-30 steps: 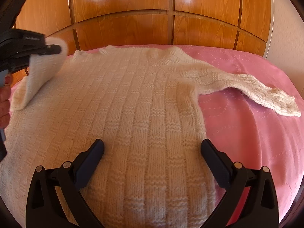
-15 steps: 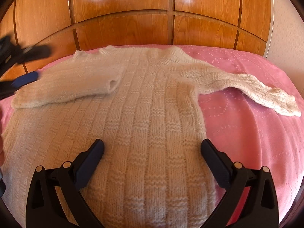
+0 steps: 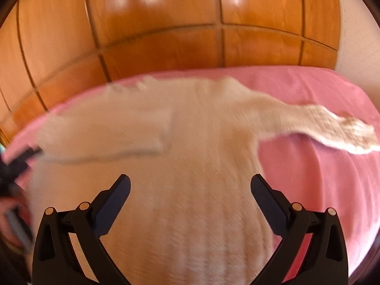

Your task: Fold small clothes

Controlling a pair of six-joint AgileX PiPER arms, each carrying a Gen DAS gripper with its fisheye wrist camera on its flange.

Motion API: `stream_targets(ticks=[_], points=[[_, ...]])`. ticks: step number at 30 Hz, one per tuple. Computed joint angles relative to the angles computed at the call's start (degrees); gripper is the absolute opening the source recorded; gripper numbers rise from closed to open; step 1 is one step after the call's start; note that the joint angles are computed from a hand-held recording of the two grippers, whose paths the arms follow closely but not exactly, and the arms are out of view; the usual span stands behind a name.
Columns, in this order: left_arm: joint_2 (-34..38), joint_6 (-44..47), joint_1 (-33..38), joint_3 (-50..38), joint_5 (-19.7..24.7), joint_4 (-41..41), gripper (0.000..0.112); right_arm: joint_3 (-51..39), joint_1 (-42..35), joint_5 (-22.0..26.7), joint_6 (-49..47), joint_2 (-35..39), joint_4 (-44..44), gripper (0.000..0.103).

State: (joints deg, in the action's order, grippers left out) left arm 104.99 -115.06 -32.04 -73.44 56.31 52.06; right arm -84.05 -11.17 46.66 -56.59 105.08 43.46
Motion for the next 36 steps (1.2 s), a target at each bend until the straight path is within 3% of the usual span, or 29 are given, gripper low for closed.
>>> stream_targets(ticks=[1, 4, 8, 10, 11, 12, 15, 17, 21, 22, 28, 30, 32, 34, 36], points=[[0.1, 1.1, 1.0, 0.3, -2.0, -1.2, 0.078, -3.6, 0.5, 3.4, 1.9, 2.1, 0.0, 0.094], [1.2, 2.1, 0.4, -1.2, -1.1, -1.4, 0.079, -13.5, 3.3, 8.4, 10.7, 8.6, -4.1, 0.070], [-0.1, -1.3, 0.0, 1.2, -2.7, 0.7, 0.078, -24.8, 6.3, 13.9, 17.3, 17.0, -6.2, 0.061], [-0.5, -2.2, -0.1, 1.8, -3.1, 1.3, 0.078, -30.1, 7.5, 16.2, 19.7, 20.3, -6.8, 0.016], [-0.3, -2.2, -0.1, 1.7, -3.2, 1.3, 0.078, -31.6, 7.7, 17.1, 19.7, 21.0, -6.7, 0.007], [-0.3, -2.2, -0.1, 1.6, -3.1, 1.2, 0.079, -32.8, 8.2, 17.0, 19.1, 21.2, -6.7, 0.007], [-0.3, -2.6, 0.3, 2.0, -3.9, 1.5, 0.080, -28.6, 8.9, 8.2, 13.0, 16.8, -4.9, 0.006], [-0.2, -1.8, 0.8, 1.8, -4.5, 1.0, 0.082, -27.5, 8.7, 5.0, 10.9, 15.8, -2.9, 0.006], [0.6, -0.4, 0.6, 0.6, -3.3, -0.2, 0.082, -32.5, 9.8, 8.0, 16.5, 21.6, -9.4, 0.006], [0.9, 0.0, 0.7, 0.2, -3.1, -0.4, 0.082, -33.3, 9.8, 9.1, 17.6, 23.2, -10.6, 0.010], [2.5, 2.8, 1.1, -2.2, -1.2, -2.0, 0.083, -35.6, 6.9, 12.5, 18.6, 25.9, -5.9, 0.020], [1.9, 1.9, 1.0, -1.4, -1.6, -1.4, 0.083, -35.2, 6.5, 12.5, 18.3, 25.6, -5.1, 0.029], [1.3, 0.4, 0.7, -0.5, -1.7, -0.3, 0.083, -31.8, 5.8, 11.1, 16.3, 23.4, -3.3, 0.074], [1.1, -0.8, -0.1, -0.4, -0.4, 0.3, 0.083, -25.3, 4.7, 7.2, 12.7, 19.0, -0.3, 0.078], [1.4, -0.3, -0.5, -1.1, 0.9, 0.4, 0.083, -23.9, 2.7, 8.1, 11.4, 17.4, 0.6, 0.076]])
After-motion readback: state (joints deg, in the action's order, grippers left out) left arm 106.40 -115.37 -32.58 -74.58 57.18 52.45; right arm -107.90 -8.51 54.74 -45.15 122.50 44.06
